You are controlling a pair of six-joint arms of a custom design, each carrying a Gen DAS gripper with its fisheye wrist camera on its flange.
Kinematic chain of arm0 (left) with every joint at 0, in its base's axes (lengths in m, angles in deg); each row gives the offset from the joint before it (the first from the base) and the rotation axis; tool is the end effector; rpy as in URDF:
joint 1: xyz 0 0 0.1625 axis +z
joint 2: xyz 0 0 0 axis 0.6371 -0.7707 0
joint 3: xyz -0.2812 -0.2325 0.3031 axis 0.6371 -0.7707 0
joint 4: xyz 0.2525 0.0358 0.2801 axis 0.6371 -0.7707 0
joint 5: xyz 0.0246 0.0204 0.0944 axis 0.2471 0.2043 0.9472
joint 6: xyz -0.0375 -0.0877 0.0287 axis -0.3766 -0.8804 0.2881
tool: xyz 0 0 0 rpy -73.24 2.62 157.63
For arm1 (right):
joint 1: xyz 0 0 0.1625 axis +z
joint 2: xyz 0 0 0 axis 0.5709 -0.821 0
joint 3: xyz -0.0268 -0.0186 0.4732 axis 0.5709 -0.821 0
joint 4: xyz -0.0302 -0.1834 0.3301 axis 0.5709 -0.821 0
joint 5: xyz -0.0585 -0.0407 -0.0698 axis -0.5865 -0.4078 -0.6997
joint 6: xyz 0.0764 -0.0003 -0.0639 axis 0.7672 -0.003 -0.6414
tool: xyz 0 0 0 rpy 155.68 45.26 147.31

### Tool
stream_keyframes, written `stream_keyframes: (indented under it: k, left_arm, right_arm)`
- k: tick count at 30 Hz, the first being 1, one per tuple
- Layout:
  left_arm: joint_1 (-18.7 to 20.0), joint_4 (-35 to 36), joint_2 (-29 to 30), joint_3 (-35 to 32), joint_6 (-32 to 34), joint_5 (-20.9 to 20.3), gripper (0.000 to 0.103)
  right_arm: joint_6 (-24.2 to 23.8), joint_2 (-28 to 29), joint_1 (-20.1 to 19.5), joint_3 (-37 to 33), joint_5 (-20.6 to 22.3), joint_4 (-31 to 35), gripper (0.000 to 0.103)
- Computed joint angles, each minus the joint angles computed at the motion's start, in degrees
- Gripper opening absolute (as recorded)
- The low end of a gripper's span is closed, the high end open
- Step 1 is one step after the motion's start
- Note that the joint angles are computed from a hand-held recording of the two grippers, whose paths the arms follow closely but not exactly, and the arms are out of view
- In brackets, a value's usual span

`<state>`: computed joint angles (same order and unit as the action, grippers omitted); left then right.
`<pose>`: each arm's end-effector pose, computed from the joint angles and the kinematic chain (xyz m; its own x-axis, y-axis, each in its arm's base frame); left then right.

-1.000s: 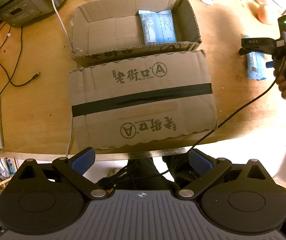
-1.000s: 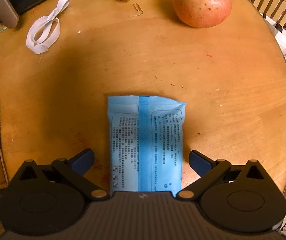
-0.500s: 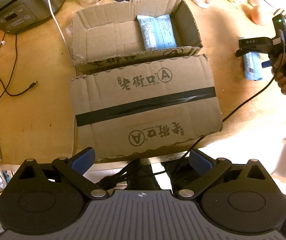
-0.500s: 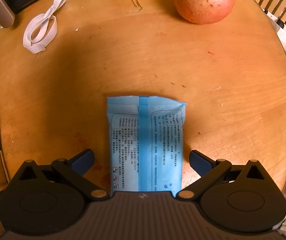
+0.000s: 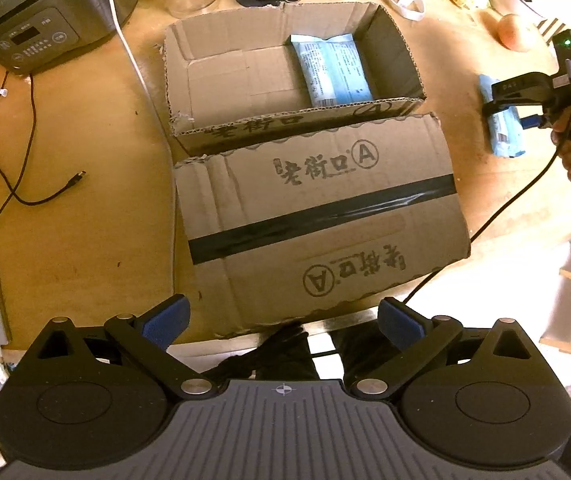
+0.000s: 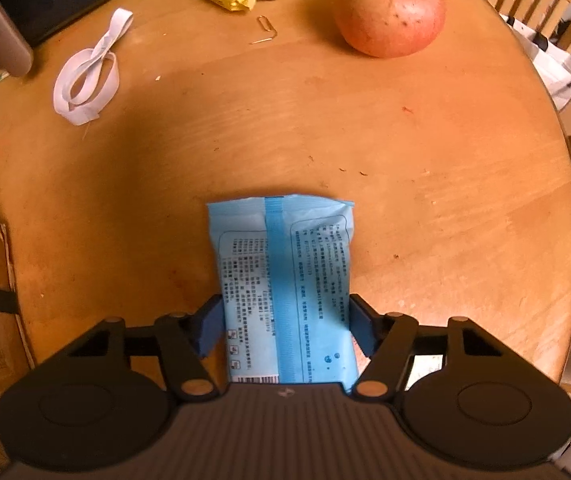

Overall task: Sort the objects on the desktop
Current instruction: 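Lift the smaller blue packet off the table with the right gripper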

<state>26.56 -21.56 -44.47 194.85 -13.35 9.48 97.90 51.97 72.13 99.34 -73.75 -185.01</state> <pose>-0.0037 -0.4808 0.3879 -0.6777 0.4791 -0.5579 0.3544 0.8775 0.3232 0.2096 -0.4831 -0.0079 -0.5854 0.5723 0.5743 0.3242 0.8145 -0.4811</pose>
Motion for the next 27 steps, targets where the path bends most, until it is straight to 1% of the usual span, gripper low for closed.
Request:
stream_keyframes:
  k: [4,9,17,21,24,25,27]
  left_arm:
    - [0.43,-0.39,0.01,-0.46,0.65,-0.06,0.103]
    - [0.47,-0.94,-0.18,-0.51,0.97,-0.12,0.103]
    - [0.16,-1.10,-0.52,-0.28,-0.54,0.30,0.103]
    - [-0.19,-0.57,-0.76,-0.41,-1.64,0.78,0.103]
    - [-0.51,-0.41,-1.08,-0.42,-2.33,1.03,0.103]
    - [-0.57,-0.36,-1.14,-0.40,-2.59,1.12,0.103]
    - [-0.61,-0.21,-1.19,-0.36,-3.10,1.32,0.103]
  right_arm:
    - [-0.40,-0.16,-0.33,0.42,0.83,-1.01,0.065]
    - [-0.36,-0.44,-0.63,-0.26,1.79,0.68,0.065]
    - [-0.88,0.39,0.09,-0.12,0.91,-0.57,0.065]
    - [-0.27,0.71,0.49,-0.46,0.41,-0.30,0.064]
    - [-2.07,0.57,0.71,0.20,2.56,-4.16,0.064]
    - [-2.10,0.49,1.10,-0.05,2.44,-3.93,0.064]
    - [-1.55,0.20,1.99,-1.25,1.65,-1.05,0.064]
